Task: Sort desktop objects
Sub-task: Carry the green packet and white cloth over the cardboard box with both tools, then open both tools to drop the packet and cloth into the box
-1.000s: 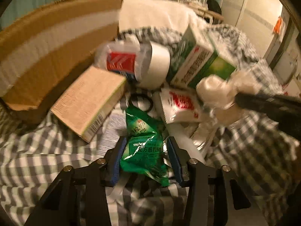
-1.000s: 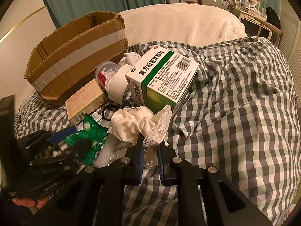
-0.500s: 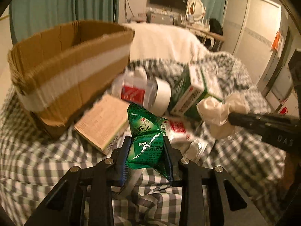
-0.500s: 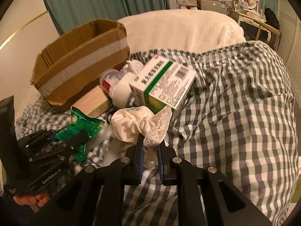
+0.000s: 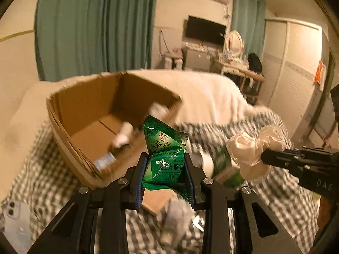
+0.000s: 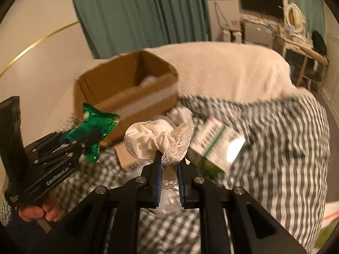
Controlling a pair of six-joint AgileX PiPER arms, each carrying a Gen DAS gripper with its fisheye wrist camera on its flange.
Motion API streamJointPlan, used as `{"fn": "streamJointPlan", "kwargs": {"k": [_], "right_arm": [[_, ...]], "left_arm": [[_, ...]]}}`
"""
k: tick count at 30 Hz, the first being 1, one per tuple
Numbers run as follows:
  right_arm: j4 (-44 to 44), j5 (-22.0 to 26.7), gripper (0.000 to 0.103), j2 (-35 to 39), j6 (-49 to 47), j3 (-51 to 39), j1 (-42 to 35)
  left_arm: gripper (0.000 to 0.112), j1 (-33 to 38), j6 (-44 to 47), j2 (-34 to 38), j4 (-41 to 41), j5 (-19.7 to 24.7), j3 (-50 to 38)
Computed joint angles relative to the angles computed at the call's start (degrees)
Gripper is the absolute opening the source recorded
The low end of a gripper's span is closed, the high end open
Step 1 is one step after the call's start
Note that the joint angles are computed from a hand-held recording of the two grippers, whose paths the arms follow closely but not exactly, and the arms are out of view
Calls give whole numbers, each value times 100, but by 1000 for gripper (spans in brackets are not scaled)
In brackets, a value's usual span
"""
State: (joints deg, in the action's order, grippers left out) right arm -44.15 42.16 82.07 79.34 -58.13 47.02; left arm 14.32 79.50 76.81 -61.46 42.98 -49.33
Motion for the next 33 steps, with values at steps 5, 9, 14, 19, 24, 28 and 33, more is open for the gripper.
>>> {"fn": "streamJointPlan", "kwargs": {"k": [5,9,14,19,24,28,33], "right_arm": [[199,40,12,618,-907,-1142,-203],[538,17,12,1127,-1690,-2011,-453],[1047,-2,12,2006,-2569,-3270,-825],[1662,-14,12,2920,-3391,-4358,-1146],[2094,96,12,3891,-3797,-5534,-1336],[2164,70,12,4376,-3640,-6042,-1352],[2179,-142,51,4268,-3119,-5810,-1407]], "left_arm": [[32,53,-394,427,-34,-46,-791],[32,24,-805,960,-7,-90,-1596],[32,-125,-1253,1672,129,-357,-2327],[32,-11,-1466,2459,310,-465,-2908],[32,27,-1913,2898,715,-470,-3199],[32,3,-1730,2793,631,-637,-2956],[61,28,-1390,2463,438,-857,-2463]]}}
